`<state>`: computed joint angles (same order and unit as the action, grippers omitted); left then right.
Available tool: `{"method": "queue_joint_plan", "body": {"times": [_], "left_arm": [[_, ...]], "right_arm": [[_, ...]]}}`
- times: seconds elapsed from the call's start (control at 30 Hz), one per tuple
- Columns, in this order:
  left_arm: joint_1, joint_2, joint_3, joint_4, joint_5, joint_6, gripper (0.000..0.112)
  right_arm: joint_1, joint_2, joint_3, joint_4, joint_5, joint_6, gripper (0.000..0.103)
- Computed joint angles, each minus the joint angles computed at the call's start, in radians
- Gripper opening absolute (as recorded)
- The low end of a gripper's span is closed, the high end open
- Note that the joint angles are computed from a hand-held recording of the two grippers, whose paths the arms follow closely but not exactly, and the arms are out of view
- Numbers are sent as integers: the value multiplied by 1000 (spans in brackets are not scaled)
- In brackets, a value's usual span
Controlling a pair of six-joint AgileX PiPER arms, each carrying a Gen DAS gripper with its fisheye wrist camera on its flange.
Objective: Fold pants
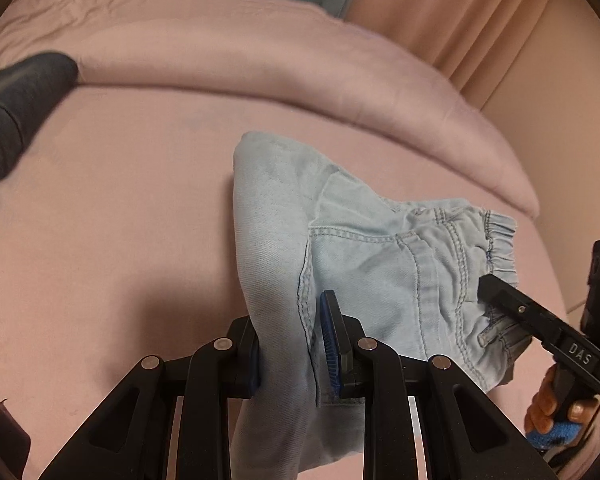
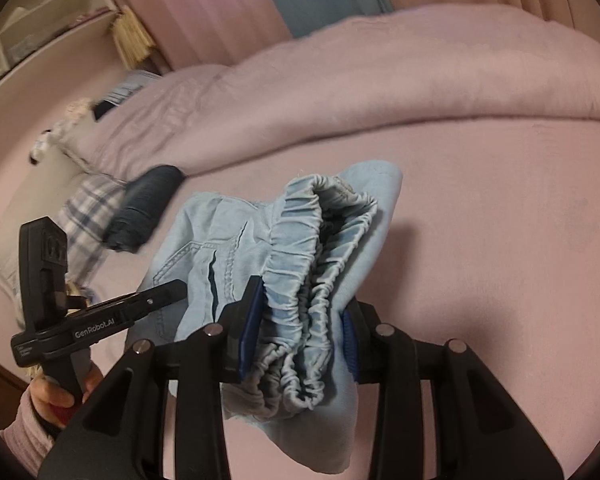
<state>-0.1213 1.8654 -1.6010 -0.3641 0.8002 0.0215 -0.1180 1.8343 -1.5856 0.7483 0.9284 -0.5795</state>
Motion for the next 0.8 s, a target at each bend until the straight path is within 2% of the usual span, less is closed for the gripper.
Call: {"method": "queue_joint_plan", "body": {"times": [0.1,0.2,0.27,0.33,0.4,0.47,0.57,0.63,0.67,0.73,0.8], "left_arm": [[-11,26,-1,46,-17,-31,23],[-1,23,19,19,-29,-5,25],[-2,16,23,28,-28,-10,31],[-20,6,12,110,-16,-72,43],[-27,-14,18,178,-23,-110,46],[-39,-66,67,241,-62,-148,48],[-59,-154,148,297,-130,-182,48],[-66,-187,186,283,-158,-164,50],[-66,-189,193,264,-160,-142,51],[-80,-169,199,260,-151,-129,52],[-91,-137,203,277,-128,-139,52]], "right_arm": [[18,43,-25,-63,-5,43,36],[17,69,-40,-88,0,61,38],[13,89,-65,-107,18,89,43],[15,94,-69,-162,12,124,48],[23,85,-80,-233,16,184,54],[47,34,-43,-317,-39,235,58],[112,-72,54,-464,-168,287,56],[176,-164,152,-619,-287,366,56],[187,-194,185,-638,-315,362,56],[169,-212,205,-555,-304,282,55],[148,-175,180,-482,-208,213,39]]}}
